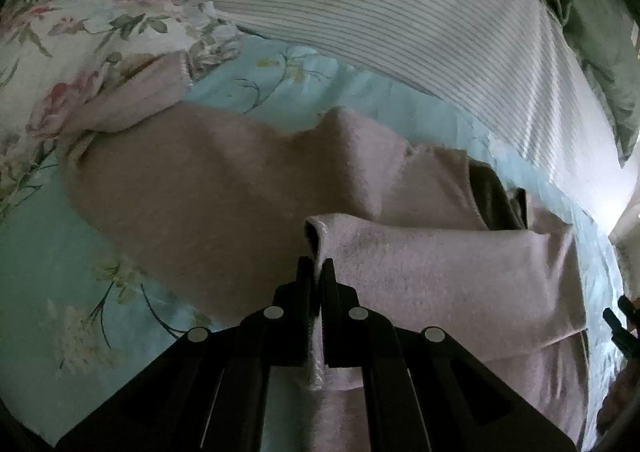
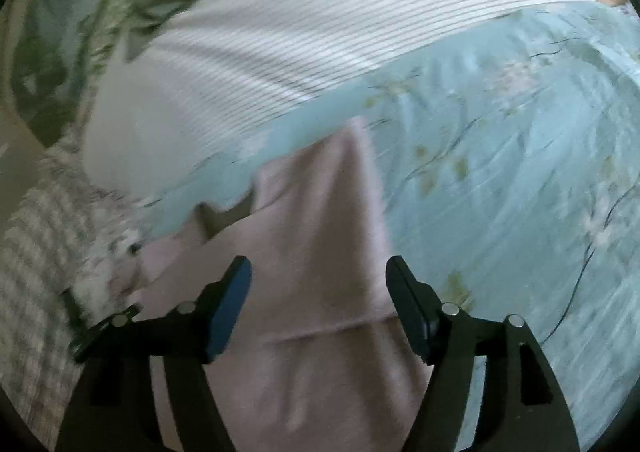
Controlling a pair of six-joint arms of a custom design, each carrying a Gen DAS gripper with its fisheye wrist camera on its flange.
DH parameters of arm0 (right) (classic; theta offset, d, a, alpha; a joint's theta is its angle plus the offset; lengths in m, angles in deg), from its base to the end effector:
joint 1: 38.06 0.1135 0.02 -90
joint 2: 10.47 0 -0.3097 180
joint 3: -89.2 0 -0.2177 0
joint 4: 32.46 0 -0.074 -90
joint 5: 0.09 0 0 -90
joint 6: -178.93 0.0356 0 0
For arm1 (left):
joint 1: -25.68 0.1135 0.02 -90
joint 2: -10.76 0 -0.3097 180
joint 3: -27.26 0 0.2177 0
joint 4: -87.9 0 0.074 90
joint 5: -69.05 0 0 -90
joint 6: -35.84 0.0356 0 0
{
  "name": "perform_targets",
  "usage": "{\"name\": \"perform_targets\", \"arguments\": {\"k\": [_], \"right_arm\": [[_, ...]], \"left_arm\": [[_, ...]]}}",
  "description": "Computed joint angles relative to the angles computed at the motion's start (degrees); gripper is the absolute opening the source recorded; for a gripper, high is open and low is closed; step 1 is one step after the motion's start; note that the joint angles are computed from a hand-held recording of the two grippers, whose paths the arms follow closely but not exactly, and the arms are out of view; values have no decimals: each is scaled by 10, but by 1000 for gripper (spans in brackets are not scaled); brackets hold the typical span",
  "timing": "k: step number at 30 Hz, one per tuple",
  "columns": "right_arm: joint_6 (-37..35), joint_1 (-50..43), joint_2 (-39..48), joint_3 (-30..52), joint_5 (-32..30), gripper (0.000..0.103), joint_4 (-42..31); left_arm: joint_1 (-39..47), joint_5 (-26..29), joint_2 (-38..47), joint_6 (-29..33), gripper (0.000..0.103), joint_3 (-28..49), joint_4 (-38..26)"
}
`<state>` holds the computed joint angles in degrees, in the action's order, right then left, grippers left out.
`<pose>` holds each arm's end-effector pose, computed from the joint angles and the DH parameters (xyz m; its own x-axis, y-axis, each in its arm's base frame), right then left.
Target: Fold small clothes
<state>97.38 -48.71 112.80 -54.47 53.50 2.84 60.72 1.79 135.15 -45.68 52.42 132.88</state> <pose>0.2646 -0.0282 0.0746 -0.7936 0.2696 -0.5455 -0.0977 0.8284 0.5516 0.1900 0.1164 0.0675 -0.7080 -0.3304 -0.6241 -0.2429 0.9438 -0.2241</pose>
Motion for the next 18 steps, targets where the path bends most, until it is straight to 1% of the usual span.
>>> {"name": "perform_targets", "arguments": {"k": [3, 5, 7, 8, 9, 10, 11, 14, 16, 17, 18], "right_arm": [[-11, 15, 29, 84, 24, 71, -79], [-13, 36, 60, 142, 48, 71, -130], [-16, 51, 92, 189, 54, 71, -169], [-22, 59, 107, 212, 53, 58, -192], [-35, 64, 113, 222, 49, 38, -200], [-52, 68, 113, 236, 41, 10, -229], [-57, 68, 107, 238, 43, 9, -240], [-59, 40, 63, 204, 54, 7, -202], [-59, 17, 50, 200, 65, 7, -197], [-59, 10, 51, 205, 78, 5, -203], [-61, 7, 56, 211, 91, 3, -208]], "left_arm": [[-26, -32, 31, -4, 2, -11, 45], [-22, -34, 37, 1, 2, -6, 38], [-6, -25, 38, 15, 2, 0, 22], [-5, -26, 38, 18, 2, -1, 22], [-7, -28, 38, 19, 2, -3, 24], [-8, -29, 37, 21, 2, -5, 25], [-10, -31, 33, 21, 2, -5, 23], [-20, -20, 11, 17, 2, -10, 8], [-35, -4, 3, 14, 2, -10, -3], [-51, -7, 6, 7, 2, -13, 2], [-77, -25, 18, -3, 2, -21, 26]]}}
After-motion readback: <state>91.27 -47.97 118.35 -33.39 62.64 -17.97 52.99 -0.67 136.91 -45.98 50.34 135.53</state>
